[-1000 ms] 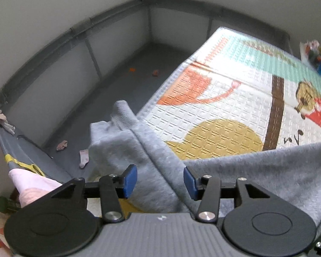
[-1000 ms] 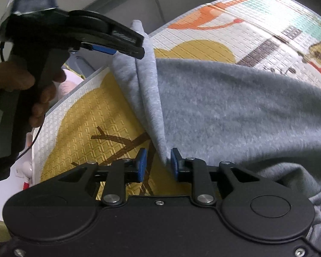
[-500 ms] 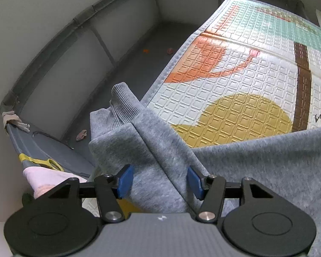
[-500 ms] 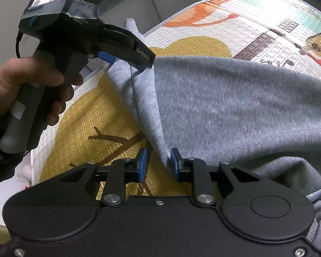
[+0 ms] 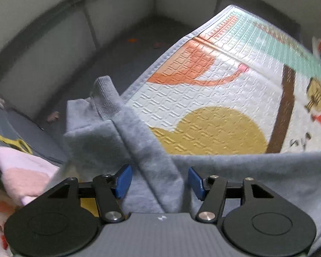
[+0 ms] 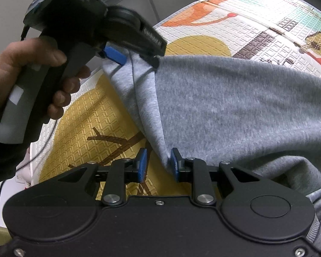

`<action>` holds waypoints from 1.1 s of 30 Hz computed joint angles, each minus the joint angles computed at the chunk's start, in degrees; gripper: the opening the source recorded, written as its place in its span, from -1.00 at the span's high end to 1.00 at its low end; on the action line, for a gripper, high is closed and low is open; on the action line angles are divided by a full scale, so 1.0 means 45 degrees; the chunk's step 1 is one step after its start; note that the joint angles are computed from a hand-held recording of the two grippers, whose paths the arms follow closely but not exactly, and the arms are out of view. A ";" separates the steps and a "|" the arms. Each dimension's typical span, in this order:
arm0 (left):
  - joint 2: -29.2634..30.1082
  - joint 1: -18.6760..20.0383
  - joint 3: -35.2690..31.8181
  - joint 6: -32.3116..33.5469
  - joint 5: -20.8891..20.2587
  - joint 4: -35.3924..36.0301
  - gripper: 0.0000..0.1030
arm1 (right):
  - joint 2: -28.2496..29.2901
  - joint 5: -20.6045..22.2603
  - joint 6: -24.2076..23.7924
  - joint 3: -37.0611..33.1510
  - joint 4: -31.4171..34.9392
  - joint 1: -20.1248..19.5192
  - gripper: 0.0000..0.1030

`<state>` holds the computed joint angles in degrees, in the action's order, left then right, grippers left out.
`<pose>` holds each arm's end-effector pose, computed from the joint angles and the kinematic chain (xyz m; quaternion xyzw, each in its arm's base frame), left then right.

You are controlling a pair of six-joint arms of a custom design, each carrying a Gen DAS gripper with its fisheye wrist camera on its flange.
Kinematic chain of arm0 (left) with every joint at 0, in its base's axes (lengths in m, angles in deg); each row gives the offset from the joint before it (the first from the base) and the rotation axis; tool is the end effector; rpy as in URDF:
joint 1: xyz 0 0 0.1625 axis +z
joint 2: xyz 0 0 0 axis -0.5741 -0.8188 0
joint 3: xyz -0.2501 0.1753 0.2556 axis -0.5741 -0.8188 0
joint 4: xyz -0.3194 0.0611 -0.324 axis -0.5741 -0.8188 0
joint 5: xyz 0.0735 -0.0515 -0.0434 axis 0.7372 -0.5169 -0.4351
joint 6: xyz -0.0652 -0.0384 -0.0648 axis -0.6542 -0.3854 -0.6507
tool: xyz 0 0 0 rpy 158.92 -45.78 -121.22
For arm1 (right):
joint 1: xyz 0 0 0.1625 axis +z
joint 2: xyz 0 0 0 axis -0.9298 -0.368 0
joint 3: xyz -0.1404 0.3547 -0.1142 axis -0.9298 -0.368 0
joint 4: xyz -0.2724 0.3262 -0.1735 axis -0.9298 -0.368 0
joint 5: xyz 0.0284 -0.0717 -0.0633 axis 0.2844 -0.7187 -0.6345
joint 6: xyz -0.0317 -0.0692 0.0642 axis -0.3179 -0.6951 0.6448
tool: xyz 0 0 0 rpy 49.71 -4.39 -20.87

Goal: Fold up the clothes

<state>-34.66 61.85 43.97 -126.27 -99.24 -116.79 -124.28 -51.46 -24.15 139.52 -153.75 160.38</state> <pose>-0.2310 -0.3334 0.0517 -0.2347 0.8477 -0.2708 0.3913 0.1134 -0.3157 0.1702 0.4530 -0.8775 -0.0829 0.1338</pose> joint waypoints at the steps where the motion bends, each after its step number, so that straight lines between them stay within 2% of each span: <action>1: 0.0106 0.0051 -0.0107 -0.0012 -0.0029 0.0115 -0.22 | -0.0001 -0.0001 -0.0007 0.0002 -0.0007 -0.0010 0.56; 5: 0.0419 0.0234 -0.0395 -0.0149 -0.0243 0.0554 -0.15 | -0.0031 -0.0004 -0.0015 0.0040 -0.0056 -0.0025 0.56; 6: 0.0311 0.0204 -0.0266 -0.0204 -0.0239 0.0394 -0.03 | -0.0041 -0.0001 -0.0016 0.0041 -0.0057 -0.0022 0.56; 7: 0.0182 0.0177 -0.0114 -0.0224 -0.0229 0.0178 0.19 | -0.0039 0.0003 -0.0012 0.0039 -0.0061 -0.0019 0.56; 8: 0.0013 0.0158 0.0090 -0.0173 -0.0207 -0.0157 0.28 | -0.0036 0.0005 -0.0005 0.0037 -0.0067 -0.0014 0.56; 10: -0.0197 0.0102 0.0281 -0.0232 -0.0177 -0.0378 0.58 | -0.0016 0.0004 0.0048 0.0024 -0.0084 -0.0003 0.56; 13: -0.0467 -0.0052 0.0440 -0.0430 -0.0127 -0.0393 0.81 | 0.0012 0.0001 0.0145 -0.0005 -0.0109 0.0020 0.56; 20: -0.1307 -0.1046 0.0776 -0.1565 -0.0123 0.0311 0.90 | -0.0096 0.0027 0.0158 0.0019 -0.0114 0.0031 0.56; 23: -0.1997 -0.1788 0.1081 -0.2635 -0.0326 0.0947 0.89 | -0.0160 0.0062 0.0048 0.0025 -0.0125 -0.0046 0.56; 26: -0.2673 -0.2595 0.1465 -0.3884 -0.0773 0.1590 0.89 | -0.0171 0.0067 0.0052 0.0022 -0.0178 -0.0078 0.56; 33: -0.3603 -0.4103 0.2578 -0.6401 -0.2749 0.2010 0.87 | -0.0297 0.0023 0.0031 0.0112 -0.0219 -0.0002 0.56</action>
